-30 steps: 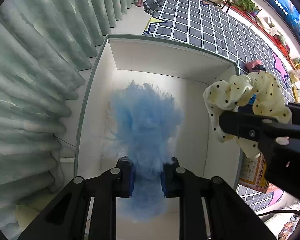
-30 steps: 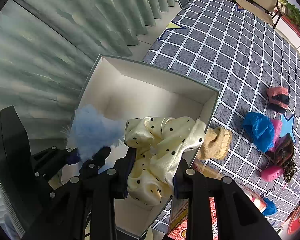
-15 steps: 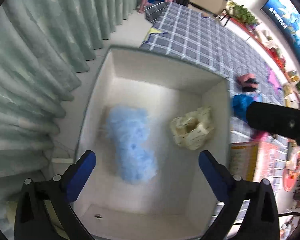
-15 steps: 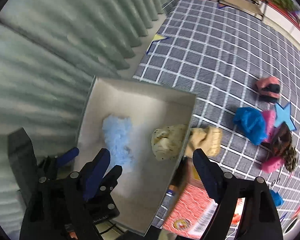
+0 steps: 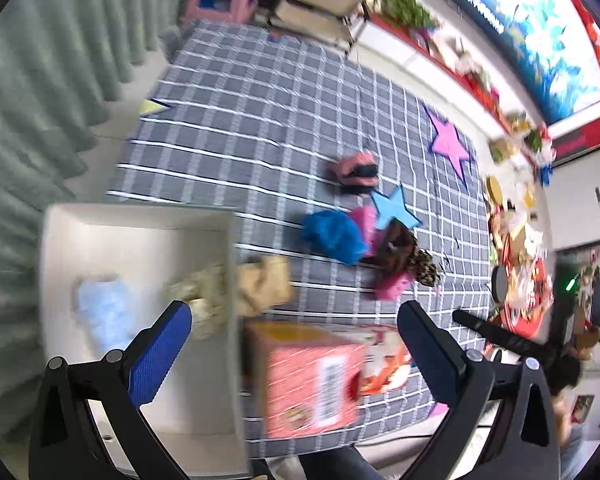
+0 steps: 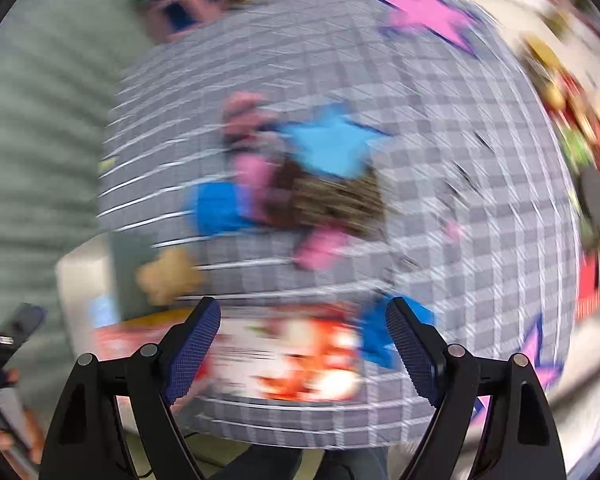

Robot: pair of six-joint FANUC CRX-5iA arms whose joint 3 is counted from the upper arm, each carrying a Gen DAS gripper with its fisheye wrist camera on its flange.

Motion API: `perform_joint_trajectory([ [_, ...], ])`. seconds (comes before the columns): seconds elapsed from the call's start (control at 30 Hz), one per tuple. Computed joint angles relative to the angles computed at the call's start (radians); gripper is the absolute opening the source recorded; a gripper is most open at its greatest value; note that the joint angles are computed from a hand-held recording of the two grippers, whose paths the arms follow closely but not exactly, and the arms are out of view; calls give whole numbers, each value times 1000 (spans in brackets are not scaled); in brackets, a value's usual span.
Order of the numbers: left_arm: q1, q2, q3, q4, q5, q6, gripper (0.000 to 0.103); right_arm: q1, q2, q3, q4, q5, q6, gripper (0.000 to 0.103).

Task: Organize soft objects
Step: 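Withdraw both tools from the box back toward the table pile, then grasp the blue cloth with the right gripper while the left grasps the pink-black knit hat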

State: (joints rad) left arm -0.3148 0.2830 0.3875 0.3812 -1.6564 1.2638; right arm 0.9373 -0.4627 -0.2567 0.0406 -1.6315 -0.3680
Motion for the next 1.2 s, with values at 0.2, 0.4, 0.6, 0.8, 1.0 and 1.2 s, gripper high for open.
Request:
perform_joint_trajectory([
  [0.2,-153,216,231,-70,-123,187,103,157,-287,-253,-16,66,-388,86],
  [0.4,-216,368,366,-96,-183,330,103,334,-451,-395,76,133,-608,86],
  [0.6,-331,474,563,-255,-108,198,103,253,-481,-470,43,252,-523,86],
  [0.8,-428,594,721,-430,-138,102,103,164,-493,-509,-11,320,-430,86],
  [1.0,-465,607,712,-516,-159,37,87,60,-462,-499,-106,353,-305,86],
  [1.2,-477,608,685,-531,-128,40,85,0,-302,-408,-180,250,-167,86],
])
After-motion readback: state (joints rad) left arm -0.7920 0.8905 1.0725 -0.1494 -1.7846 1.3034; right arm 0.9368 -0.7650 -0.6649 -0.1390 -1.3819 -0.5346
